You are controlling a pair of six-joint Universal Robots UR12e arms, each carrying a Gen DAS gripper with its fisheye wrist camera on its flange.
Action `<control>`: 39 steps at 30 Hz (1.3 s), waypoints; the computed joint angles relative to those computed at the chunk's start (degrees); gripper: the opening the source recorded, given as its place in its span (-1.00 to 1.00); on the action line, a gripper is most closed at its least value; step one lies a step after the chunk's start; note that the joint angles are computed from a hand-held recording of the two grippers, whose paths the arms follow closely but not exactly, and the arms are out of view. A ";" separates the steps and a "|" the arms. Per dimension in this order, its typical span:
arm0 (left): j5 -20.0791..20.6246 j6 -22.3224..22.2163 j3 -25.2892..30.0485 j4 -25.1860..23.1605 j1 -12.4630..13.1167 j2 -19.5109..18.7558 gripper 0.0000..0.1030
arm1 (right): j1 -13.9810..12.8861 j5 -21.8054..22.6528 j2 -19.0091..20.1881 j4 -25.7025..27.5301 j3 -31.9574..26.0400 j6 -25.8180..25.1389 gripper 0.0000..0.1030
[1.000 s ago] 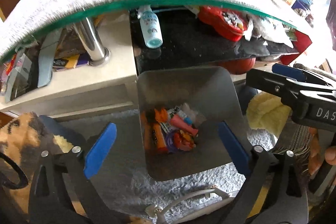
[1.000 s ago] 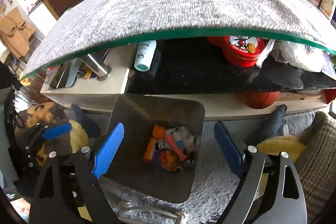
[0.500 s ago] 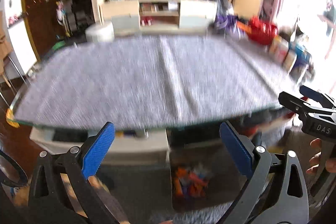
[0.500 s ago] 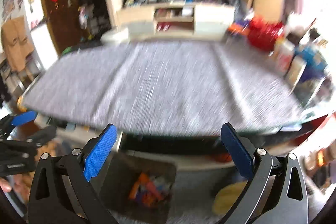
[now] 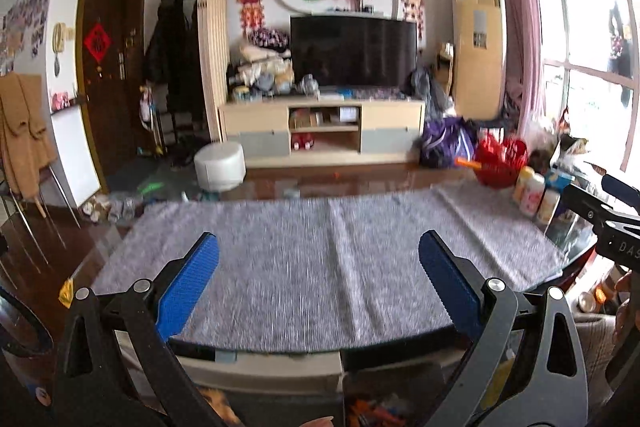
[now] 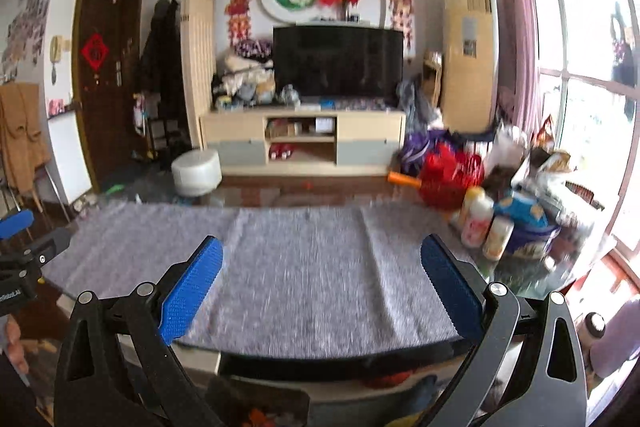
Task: Collect trash
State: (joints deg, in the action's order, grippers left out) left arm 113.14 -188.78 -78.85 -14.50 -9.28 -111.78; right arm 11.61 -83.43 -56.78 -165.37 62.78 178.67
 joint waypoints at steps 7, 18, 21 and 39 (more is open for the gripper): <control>5.48 -0.18 1.82 0.92 -1.17 -0.41 0.84 | 0.42 -2.55 -0.56 -2.67 0.03 1.90 0.94; 4.27 0.46 0.98 2.58 -1.61 -0.29 0.84 | 1.07 -1.53 -1.65 -3.86 2.18 1.03 0.94; 4.07 0.18 0.79 2.96 -1.56 -0.18 0.84 | 1.18 -1.66 -1.72 -4.19 2.35 1.28 0.94; 3.83 -0.63 0.10 4.31 -1.53 -0.05 0.84 | 1.32 -1.29 -1.78 -6.61 2.83 3.20 0.94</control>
